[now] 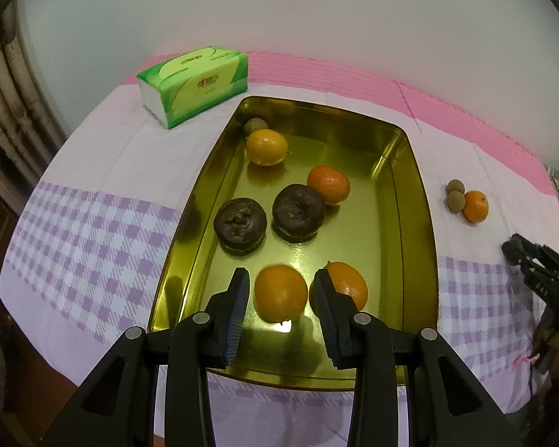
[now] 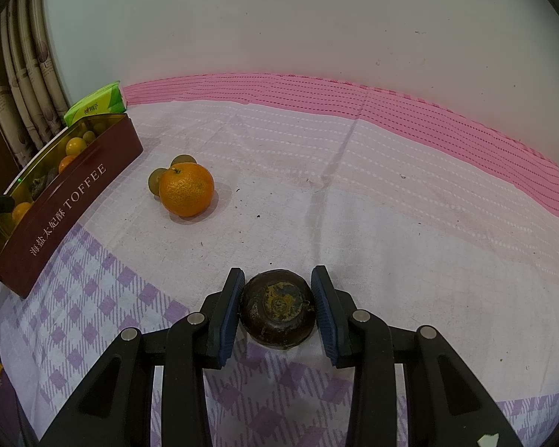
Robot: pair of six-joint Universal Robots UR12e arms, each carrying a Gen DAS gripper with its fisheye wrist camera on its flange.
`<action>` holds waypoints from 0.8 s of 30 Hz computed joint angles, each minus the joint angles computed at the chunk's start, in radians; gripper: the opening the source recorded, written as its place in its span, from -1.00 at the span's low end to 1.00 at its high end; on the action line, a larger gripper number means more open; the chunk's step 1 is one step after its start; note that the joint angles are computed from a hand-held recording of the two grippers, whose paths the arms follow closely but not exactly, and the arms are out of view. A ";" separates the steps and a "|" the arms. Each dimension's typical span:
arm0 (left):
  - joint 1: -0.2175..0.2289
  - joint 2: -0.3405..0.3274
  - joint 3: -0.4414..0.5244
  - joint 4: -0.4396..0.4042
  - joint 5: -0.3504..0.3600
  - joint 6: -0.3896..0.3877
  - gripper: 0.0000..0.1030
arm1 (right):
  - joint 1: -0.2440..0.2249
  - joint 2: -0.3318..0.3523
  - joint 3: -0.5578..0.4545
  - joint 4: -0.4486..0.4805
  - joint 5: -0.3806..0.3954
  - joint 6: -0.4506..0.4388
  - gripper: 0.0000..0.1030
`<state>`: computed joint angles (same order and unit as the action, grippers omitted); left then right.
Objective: Organize fruits
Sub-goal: 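Lower the tangerine into the gold tin and open the left gripper, then carry the dark brown fruit toward the gold tin with the right gripper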
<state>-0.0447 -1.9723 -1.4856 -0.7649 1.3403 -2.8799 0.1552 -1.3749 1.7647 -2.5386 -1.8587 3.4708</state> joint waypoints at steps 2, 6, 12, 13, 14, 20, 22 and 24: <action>-0.004 0.002 -0.003 0.014 0.012 0.006 -0.27 | 0.002 0.000 0.000 0.001 -0.004 0.000 -0.32; -0.011 0.008 -0.011 0.038 0.032 0.015 -0.27 | 0.004 0.002 -0.002 0.003 -0.009 -0.002 -0.32; -0.014 0.017 -0.016 0.042 0.050 0.002 -0.23 | 0.011 0.002 -0.004 0.012 -0.013 -0.002 -0.33; -0.016 0.019 -0.019 0.046 0.058 -0.003 -0.17 | 0.012 0.001 -0.004 0.015 -0.011 0.000 -0.33; -0.017 0.022 -0.021 0.054 0.065 -0.006 -0.13 | 0.014 0.000 -0.004 0.020 -0.009 0.002 -0.34; -0.023 0.032 -0.033 0.083 0.080 -0.003 0.00 | 0.025 -0.011 -0.003 0.031 0.017 0.015 -0.34; -0.026 0.034 -0.036 0.094 0.088 -0.001 0.03 | 0.030 -0.013 -0.007 0.024 0.028 0.018 -0.34; -0.027 0.035 -0.038 0.103 0.096 0.001 0.05 | 0.037 -0.011 -0.019 0.016 0.040 0.013 -0.34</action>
<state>-0.0720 -1.9370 -1.5238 -0.6621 1.4360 -2.8793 0.1924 -1.3863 1.7457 -2.5230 -1.8192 3.4840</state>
